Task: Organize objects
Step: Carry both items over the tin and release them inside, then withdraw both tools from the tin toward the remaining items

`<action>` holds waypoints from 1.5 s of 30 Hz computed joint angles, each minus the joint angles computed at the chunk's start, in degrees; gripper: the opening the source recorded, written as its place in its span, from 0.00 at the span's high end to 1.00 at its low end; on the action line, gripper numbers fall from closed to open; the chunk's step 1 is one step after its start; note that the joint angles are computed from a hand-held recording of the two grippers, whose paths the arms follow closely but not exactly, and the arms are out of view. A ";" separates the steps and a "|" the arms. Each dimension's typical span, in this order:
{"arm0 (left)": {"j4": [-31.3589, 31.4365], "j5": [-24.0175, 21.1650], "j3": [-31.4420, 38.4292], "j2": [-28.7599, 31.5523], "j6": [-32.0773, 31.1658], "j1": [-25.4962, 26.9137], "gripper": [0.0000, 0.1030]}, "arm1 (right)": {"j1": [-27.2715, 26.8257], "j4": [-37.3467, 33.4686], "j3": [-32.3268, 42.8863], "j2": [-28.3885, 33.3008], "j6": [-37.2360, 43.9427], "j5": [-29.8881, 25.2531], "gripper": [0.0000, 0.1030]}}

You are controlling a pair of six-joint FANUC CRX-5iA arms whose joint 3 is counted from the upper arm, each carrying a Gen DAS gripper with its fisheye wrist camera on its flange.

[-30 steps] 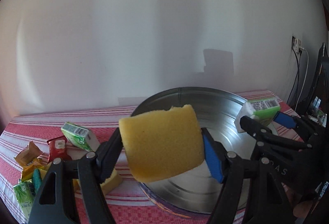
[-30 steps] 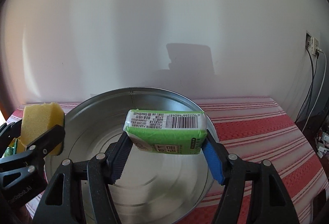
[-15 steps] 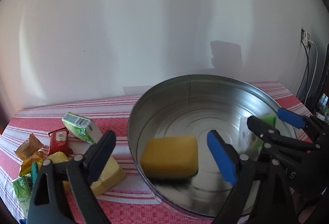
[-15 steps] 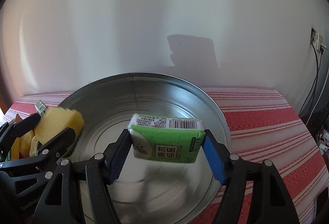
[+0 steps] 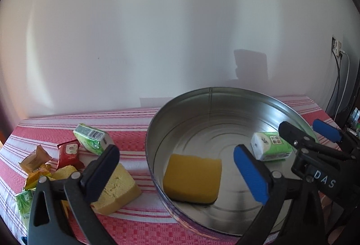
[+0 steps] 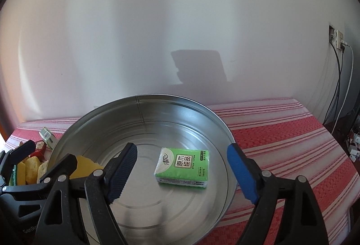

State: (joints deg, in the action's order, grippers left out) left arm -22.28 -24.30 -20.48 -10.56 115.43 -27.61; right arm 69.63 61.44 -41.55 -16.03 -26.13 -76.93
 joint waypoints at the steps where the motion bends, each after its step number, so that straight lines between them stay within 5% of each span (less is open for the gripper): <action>1: 0.01 0.14 -0.09 -0.07 -0.04 0.07 0.00 | -0.03 -0.03 0.03 -0.04 -0.17 0.12 0.18; 4: -3.85 0.05 0.23 -0.46 4.05 -0.46 0.00 | -0.22 -0.37 0.22 0.11 -0.27 0.39 0.18; 11: -25.50 -6.63 2.56 -1.00 24.55 -7.28 0.00 | -0.18 -0.86 0.57 0.90 -0.69 -0.77 0.18; 33: -27.88 -9.72 -3.61 -7.61 26.37 -6.81 0.00 | 2.69 3.85 1.95 6.40 -2.17 -8.53 0.18; 45: -23.50 -10.64 -7.26 -12.77 21.28 -2.23 0.00 | 5.33 6.32 2.14 7.78 -6.77 -5.74 0.18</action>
